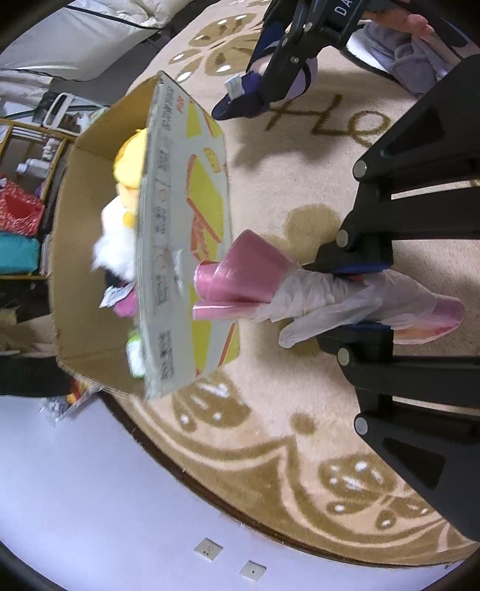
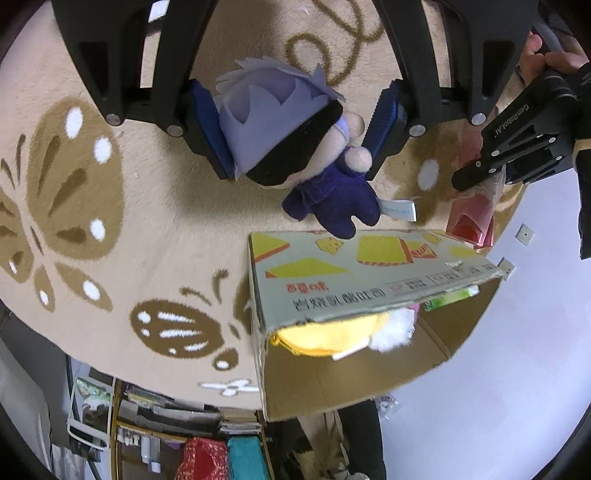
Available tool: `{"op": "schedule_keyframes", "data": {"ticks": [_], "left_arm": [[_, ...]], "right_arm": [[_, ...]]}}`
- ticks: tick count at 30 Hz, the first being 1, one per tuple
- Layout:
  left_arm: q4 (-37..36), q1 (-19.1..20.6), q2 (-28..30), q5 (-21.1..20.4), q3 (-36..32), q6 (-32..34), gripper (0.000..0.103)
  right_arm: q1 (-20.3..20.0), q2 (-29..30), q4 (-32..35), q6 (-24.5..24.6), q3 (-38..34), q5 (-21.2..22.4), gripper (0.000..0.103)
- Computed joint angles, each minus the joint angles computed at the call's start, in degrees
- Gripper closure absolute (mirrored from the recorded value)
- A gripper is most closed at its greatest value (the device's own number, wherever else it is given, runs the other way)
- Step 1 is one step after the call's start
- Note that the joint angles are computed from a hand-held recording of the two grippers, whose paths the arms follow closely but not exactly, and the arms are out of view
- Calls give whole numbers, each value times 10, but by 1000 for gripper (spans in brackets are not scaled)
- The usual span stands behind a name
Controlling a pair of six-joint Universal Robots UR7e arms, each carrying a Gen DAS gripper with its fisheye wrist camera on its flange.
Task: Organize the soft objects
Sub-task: 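Lift the doll with the right tool while the left tool carries the roll over the box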
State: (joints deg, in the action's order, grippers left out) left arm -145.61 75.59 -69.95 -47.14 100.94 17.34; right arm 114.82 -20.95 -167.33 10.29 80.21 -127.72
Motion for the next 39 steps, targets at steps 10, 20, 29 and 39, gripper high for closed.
{"op": "schedule_keyframes", "data": {"ticks": [10, 20, 29, 39], "left_arm": [[-173, -35, -31, -3, 60, 73, 85], [-245, -42, -17, -39, 45, 143, 85], [-254, -46, 15, -76, -11, 183, 85], [-269, -37, 63, -86, -83, 202, 85]], "right_arm": [[25, 0, -61, -55, 1, -14, 30], [37, 10, -106, -118, -22, -24, 30], [34, 19, -174, -182, -50, -2, 30], [27, 55, -150, -237, -142, 0, 29]]}}
